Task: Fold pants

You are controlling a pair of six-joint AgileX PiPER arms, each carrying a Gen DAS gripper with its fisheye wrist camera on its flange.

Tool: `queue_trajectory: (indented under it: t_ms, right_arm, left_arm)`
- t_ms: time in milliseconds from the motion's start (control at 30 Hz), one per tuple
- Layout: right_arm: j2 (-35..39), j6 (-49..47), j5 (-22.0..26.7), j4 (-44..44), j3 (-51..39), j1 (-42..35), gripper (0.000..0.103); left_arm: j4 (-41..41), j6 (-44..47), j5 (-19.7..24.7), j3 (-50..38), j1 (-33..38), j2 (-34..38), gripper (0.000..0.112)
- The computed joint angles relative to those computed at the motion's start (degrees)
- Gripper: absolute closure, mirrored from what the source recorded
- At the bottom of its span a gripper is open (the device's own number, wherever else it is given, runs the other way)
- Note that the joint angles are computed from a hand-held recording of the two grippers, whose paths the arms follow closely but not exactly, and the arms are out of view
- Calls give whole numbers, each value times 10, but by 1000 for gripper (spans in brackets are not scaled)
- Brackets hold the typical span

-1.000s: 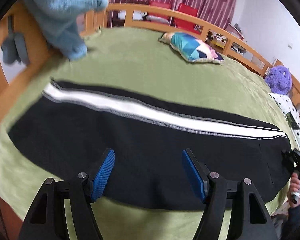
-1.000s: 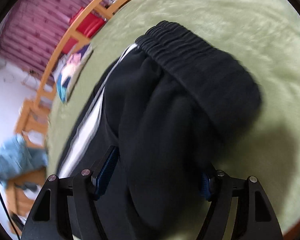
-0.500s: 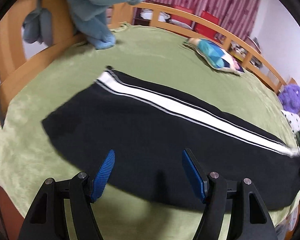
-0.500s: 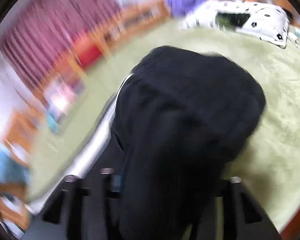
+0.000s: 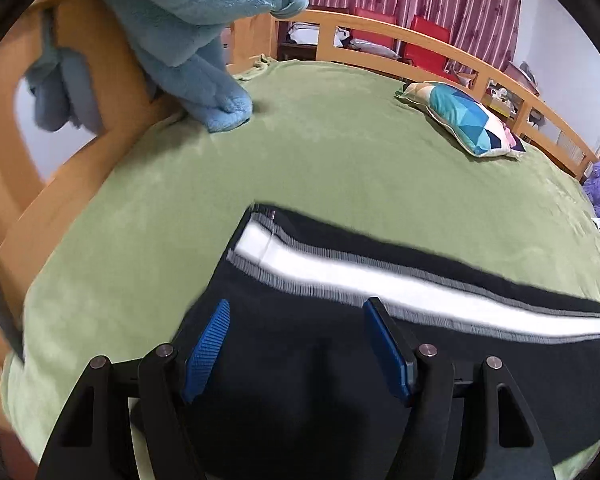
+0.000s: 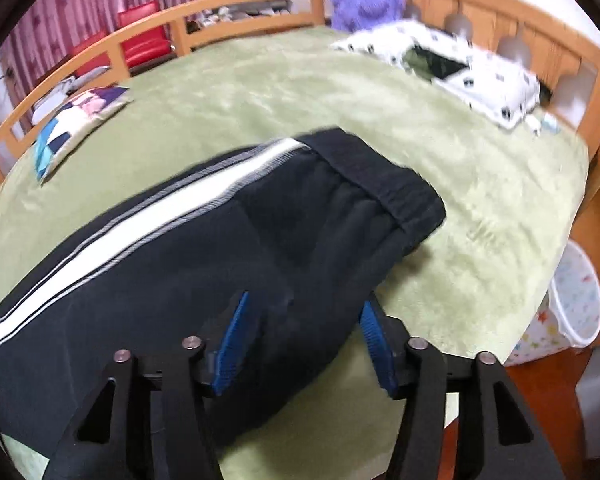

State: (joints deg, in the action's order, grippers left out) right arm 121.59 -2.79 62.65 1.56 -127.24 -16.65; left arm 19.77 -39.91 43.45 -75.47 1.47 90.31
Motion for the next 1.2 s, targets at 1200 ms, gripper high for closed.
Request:
queue_trajectory:
  t_ms: [1200]
  right_arm:
    - [-83, 19, -160, 28, 193, 188, 42]
  left_arm:
    - [-205, 227, -40, 5, 126, 10, 50]
